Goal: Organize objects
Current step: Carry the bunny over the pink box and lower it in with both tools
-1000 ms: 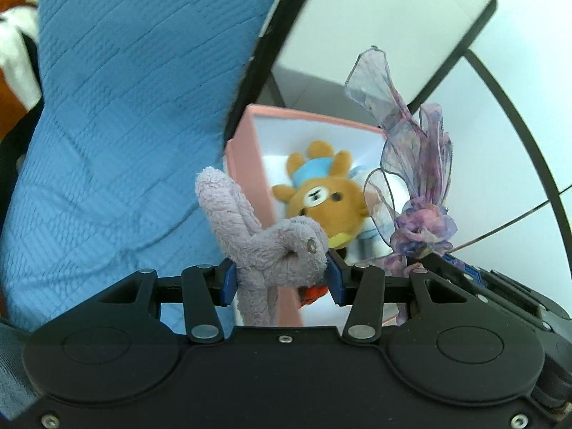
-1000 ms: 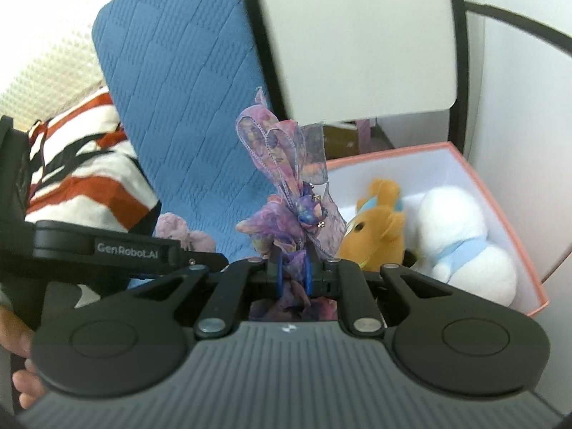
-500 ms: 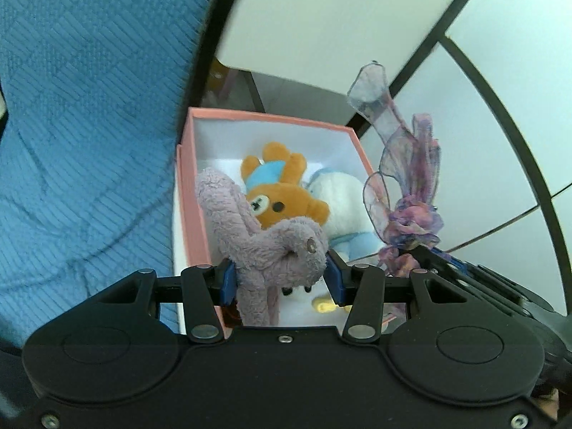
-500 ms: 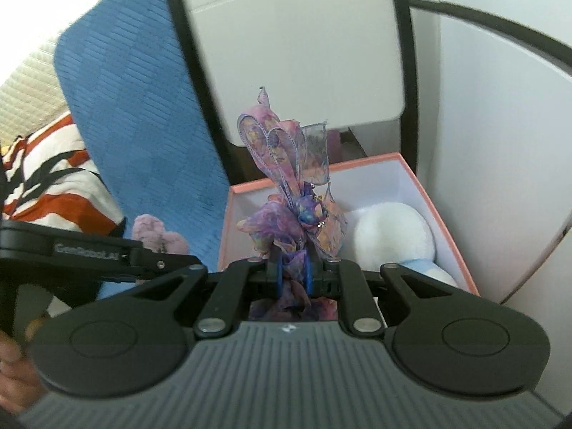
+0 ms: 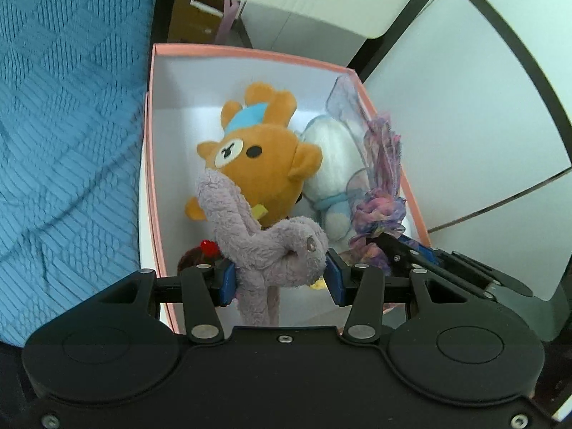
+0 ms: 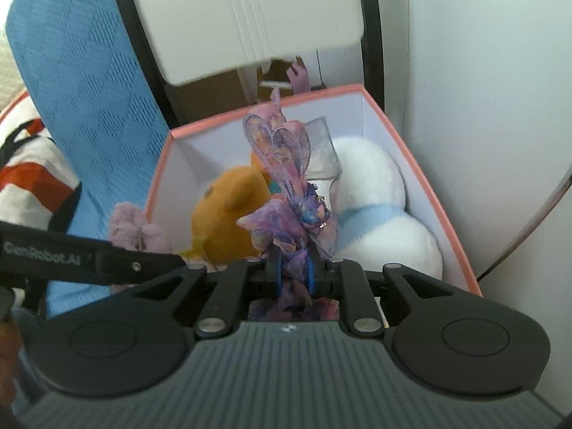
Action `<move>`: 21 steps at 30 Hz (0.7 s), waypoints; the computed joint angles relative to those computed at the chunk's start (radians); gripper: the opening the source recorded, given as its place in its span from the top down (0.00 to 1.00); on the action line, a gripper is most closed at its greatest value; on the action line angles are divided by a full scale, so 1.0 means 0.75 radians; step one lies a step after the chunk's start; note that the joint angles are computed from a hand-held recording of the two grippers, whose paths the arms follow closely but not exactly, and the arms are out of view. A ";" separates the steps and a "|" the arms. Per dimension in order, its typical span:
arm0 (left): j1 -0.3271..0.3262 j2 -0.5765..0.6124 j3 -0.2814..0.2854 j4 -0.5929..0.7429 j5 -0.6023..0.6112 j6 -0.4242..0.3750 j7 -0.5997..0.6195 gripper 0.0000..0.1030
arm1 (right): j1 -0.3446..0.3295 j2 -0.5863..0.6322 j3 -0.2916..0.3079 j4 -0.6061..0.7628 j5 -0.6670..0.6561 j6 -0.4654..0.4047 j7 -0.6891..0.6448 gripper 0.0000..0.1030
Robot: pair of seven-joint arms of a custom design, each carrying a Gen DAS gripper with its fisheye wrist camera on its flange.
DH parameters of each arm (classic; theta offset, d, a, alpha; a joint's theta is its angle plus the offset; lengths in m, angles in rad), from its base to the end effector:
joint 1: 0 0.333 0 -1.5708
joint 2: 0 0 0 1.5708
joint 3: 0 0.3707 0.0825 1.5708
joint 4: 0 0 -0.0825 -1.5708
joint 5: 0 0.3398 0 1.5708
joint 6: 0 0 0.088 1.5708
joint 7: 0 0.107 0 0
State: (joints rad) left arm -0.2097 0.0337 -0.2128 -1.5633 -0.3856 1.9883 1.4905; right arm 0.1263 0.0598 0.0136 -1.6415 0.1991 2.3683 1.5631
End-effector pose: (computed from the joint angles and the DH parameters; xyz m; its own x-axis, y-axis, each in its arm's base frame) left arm 0.5012 -0.2479 0.7141 -0.2962 -0.8629 0.4095 -0.9325 0.1685 -0.3194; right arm 0.5815 0.0839 0.7063 0.1173 -0.9743 -0.1923 -0.7951 0.0239 -0.6060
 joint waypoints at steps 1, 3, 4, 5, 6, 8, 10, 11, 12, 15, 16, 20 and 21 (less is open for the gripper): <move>-0.002 0.000 -0.002 -0.007 -0.001 0.004 -0.002 0.56 | -0.001 0.003 -0.001 -0.004 -0.003 -0.001 -0.003 0.82; -0.004 -0.004 -0.003 -0.017 -0.003 0.010 0.001 0.57 | -0.006 0.011 -0.003 0.002 0.001 -0.011 -0.006 0.82; -0.005 -0.004 -0.004 -0.017 -0.001 0.009 0.000 0.56 | -0.011 0.013 -0.004 0.006 0.020 -0.013 -0.009 0.77; -0.006 -0.004 -0.004 -0.016 0.003 0.012 -0.001 0.55 | -0.015 0.014 -0.004 0.013 0.039 -0.022 -0.015 0.68; -0.006 -0.005 -0.004 -0.007 0.007 0.012 -0.002 0.53 | -0.020 0.017 -0.004 0.020 0.062 -0.028 -0.025 0.64; -0.006 -0.007 -0.003 0.000 0.007 0.022 0.000 0.46 | -0.021 0.018 -0.004 0.030 0.057 -0.025 -0.017 0.54; -0.004 -0.014 -0.001 0.009 0.010 0.029 0.002 0.44 | -0.020 0.016 -0.004 0.051 0.048 -0.040 -0.004 0.55; -0.004 -0.014 -0.001 0.017 0.013 0.038 0.006 0.43 | -0.023 0.014 -0.004 0.062 0.057 -0.046 -0.003 0.55; -0.002 -0.022 0.001 0.020 0.014 0.045 0.014 0.42 | -0.026 0.012 -0.006 0.078 0.067 -0.055 -0.001 0.55; 0.005 -0.045 0.006 0.041 0.018 0.057 0.031 0.39 | -0.026 0.000 -0.006 0.133 0.069 -0.079 0.010 0.55; 0.008 -0.058 0.009 0.045 0.019 0.063 0.042 0.39 | -0.026 -0.007 -0.007 0.148 0.069 -0.082 0.012 0.55; 0.023 -0.101 0.022 0.085 0.006 0.054 0.084 0.37 | -0.017 -0.052 -0.008 0.193 0.083 -0.066 0.019 0.55; 0.029 -0.116 0.027 0.091 -0.002 0.061 0.095 0.36 | -0.014 -0.064 -0.010 0.200 0.086 -0.065 0.024 0.55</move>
